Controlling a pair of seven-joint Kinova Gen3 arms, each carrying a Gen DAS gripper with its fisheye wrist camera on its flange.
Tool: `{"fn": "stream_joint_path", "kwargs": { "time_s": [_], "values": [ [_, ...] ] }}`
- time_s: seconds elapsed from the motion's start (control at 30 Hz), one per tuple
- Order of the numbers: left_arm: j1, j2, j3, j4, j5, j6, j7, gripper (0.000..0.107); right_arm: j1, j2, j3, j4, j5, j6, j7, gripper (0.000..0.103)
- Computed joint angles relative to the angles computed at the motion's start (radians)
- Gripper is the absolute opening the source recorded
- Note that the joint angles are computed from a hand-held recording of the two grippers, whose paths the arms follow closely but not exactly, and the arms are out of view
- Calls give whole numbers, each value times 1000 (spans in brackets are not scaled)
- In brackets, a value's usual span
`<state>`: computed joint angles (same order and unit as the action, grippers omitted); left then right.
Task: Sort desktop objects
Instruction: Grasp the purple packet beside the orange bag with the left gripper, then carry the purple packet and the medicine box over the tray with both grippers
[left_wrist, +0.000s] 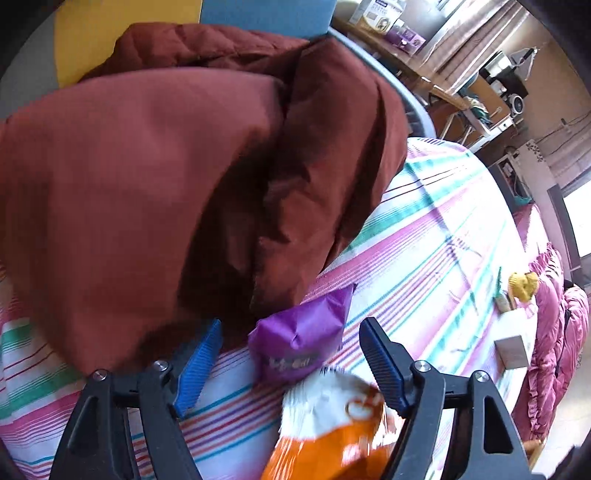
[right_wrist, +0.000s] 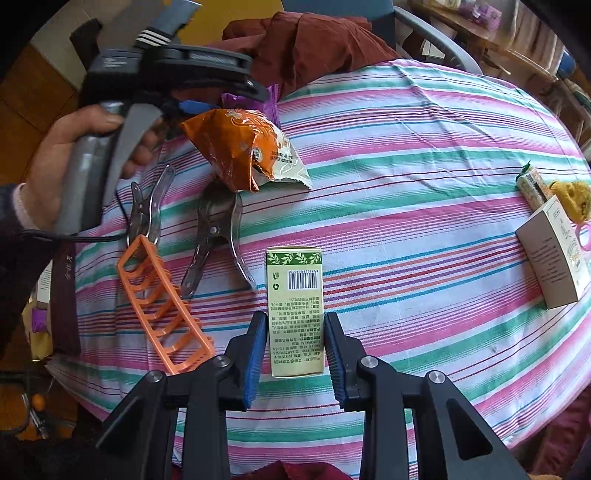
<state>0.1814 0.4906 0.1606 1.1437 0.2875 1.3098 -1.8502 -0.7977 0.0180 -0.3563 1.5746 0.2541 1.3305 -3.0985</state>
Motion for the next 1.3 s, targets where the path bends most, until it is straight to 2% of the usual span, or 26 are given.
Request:
{"fn": "stream_joint_path", "kwargs": {
  "time_s": [0.1, 0.17, 0.23, 0.27, 0.53, 0.7, 0.93, 1.17, 1.3],
  "values": [
    [32, -15, -7, 30, -27, -66, 16, 73, 8, -8, 4, 14, -7, -25, 8, 31],
    [45, -34, -9, 63, -47, -116, 12, 56, 10, -13, 2, 17, -8, -29, 6, 31],
    [47, -56, -4, 104, -62, -160, -16, 53, 11, -16, -2, 19, -6, -32, 0, 31],
    [41, -65, -1, 122, -60, -178, -35, 48, 12, -18, -3, 21, -4, -34, -4, 31],
    [-54, -172, 15, 290, 38, -278, -210, 40, 10, -16, -12, 15, 7, -27, -19, 31],
    [-107, -222, -3, 361, 117, -290, -302, 38, 1, -5, -12, -1, 13, -8, -26, 31],
    [-193, -292, -42, 424, 218, -259, -404, 38, -10, 13, -3, -11, 20, 1, -28, 31],
    [-257, -373, -97, 484, 307, -221, -474, 38, -37, 33, 1, -39, 41, 49, -63, 31],
    [-307, -446, -153, 530, 358, -190, -541, 38, -59, 53, 10, -63, 55, 78, -63, 31]
  ]
}}
